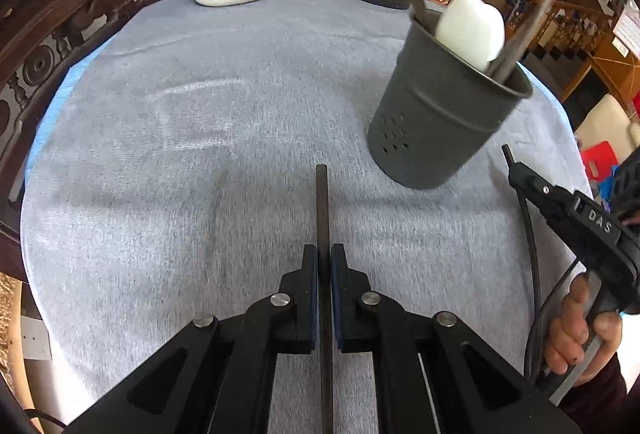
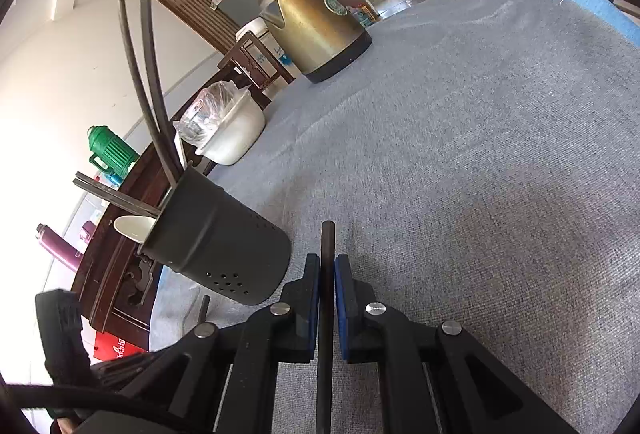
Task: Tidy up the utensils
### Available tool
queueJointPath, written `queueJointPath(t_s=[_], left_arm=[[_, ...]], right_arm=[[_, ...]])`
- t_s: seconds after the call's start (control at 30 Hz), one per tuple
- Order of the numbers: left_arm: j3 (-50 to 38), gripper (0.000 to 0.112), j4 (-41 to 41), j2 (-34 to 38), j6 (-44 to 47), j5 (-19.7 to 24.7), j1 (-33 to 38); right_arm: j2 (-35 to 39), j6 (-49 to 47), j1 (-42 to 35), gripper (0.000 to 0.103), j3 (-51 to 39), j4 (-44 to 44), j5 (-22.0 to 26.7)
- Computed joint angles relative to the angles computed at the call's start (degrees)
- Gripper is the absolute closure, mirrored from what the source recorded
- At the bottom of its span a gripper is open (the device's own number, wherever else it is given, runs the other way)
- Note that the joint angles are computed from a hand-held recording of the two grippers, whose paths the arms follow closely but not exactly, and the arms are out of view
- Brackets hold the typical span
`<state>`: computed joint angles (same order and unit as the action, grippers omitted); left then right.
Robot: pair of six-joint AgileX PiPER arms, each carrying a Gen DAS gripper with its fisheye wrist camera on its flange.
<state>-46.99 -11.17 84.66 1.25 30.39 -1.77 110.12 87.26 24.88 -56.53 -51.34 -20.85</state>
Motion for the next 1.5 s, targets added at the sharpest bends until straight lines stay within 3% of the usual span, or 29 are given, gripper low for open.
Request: queueJointPath(t_s=[0.13, 0.27, 0.57, 0.73, 0.8, 0.87, 1.1, 1.23, 1.4, 1.5], left_arm=[[-3.5, 0.102, -3.0, 3.0, 3.5, 2.1, 1.5], [-7.7, 0.084, -0.1, 5.5, 1.9, 2.8, 2.3], [-21.2, 0.084, 5.7, 16.4, -5.9, 8.3, 0.3], [-24.4, 0.085, 5.9, 19.3, -8.8, 8.4, -2.3], [-25.0, 0.094, 8.1, 19.8, -10.5, 8.4, -3.4], [-25.0, 0.103, 8.0, 20.2, -10.7, 7.7, -4.1], [-17.2, 0.105, 4.6, 15.2, -6.7, 2.9, -1.4], [-14.4, 0.105, 2.0, 12.3, -2.6, 2.5, 0.9], [-11.9, 0.098, -4.5, 9.5, 7.6, 3.7, 6.2], [-10.6, 0.086, -5.1, 8.7, 9.9, 4.3, 7.7]], right_arm=[[0.2, 0.9, 0.1, 0.095, -0.5, -1.1, 0.2], [0.5, 1.6, 0.2, 0.095, -1.1, -1.9, 0.2], [0.6, 1.3, 0.1, 0.095, -0.9, -1.9, -0.5], [0.7, 2.2, -0.1, 0.095, -1.0, -3.1, -1.0], [0.9, 3.0, -0.1, 0.095, -1.3, -3.9, -0.9], [1.0, 3.5, -0.2, 0.095, -1.4, -4.4, -0.9], [1.4, 5.9, -0.3, 0.095, -2.2, -6.7, -0.6], [1.6, 7.0, -0.2, 0.095, -2.6, -7.5, 0.2], [1.4, 7.0, 0.2, 0.095, -2.7, -6.8, 1.5], [1.3, 7.2, 0.4, 0.095, -2.7, -6.7, 2.4]])
